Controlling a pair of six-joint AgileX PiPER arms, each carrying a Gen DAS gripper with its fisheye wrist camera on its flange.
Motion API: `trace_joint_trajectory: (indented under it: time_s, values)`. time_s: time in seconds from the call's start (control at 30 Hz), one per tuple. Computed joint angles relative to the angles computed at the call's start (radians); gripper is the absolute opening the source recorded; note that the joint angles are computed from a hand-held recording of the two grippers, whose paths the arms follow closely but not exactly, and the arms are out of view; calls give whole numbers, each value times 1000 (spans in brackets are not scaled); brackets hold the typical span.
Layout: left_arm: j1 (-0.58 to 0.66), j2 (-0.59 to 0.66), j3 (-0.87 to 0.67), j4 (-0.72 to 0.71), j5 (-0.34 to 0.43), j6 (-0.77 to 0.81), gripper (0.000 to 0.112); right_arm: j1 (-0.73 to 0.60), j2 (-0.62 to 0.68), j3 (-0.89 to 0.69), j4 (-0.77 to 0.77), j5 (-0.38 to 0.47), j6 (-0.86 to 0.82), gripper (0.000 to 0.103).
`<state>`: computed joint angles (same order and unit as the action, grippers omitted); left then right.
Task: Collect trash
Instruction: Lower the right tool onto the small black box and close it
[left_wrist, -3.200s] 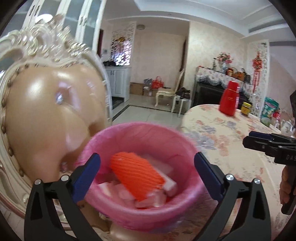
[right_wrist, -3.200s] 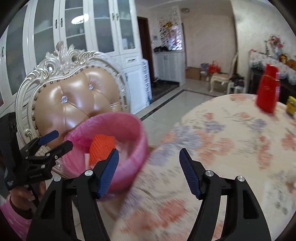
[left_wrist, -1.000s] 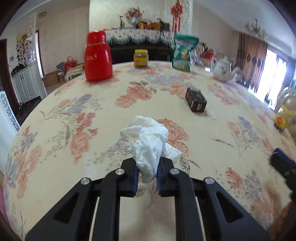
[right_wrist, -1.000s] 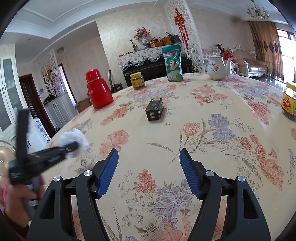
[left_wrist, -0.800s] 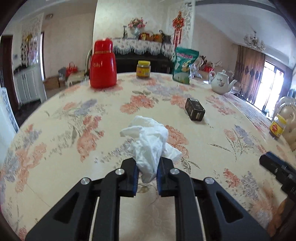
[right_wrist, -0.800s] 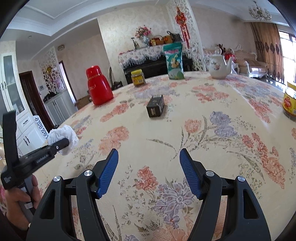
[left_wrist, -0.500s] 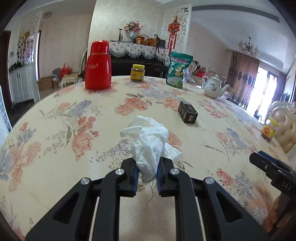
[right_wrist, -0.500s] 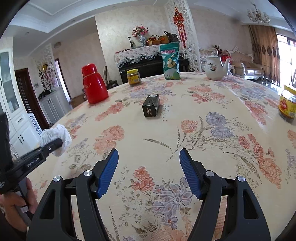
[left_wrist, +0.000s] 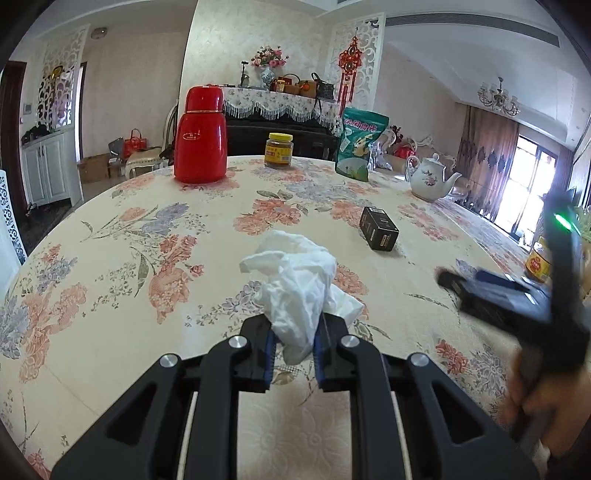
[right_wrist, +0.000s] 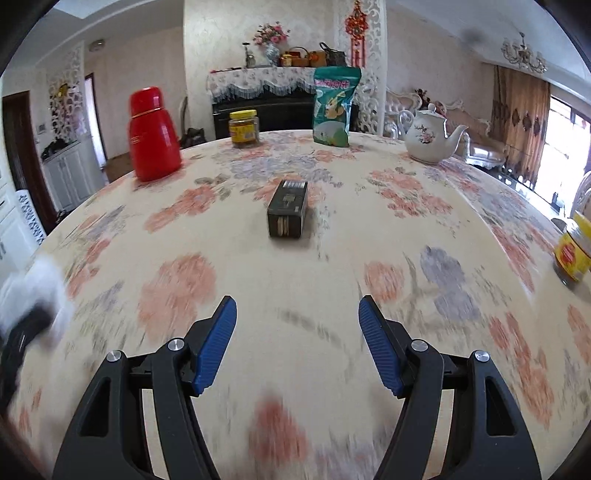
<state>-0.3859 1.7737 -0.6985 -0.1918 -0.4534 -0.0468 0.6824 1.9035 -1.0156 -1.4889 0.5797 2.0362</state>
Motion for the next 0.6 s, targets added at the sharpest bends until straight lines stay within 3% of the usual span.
trace_joint_trajectory:
  time_s: [0.27, 0.43, 0.6]
  values:
    - [24, 6, -6, 20, -2, -35, 16, -136, 254, -485, 433, -12, -527, 66]
    - [22, 7, -12, 24, 3, -29, 16, -164, 450, -827, 669, 127, -842, 66]
    - [15, 10, -16, 14, 7, -6, 16, -194, 626, -1134, 820, 273, -1053, 66]
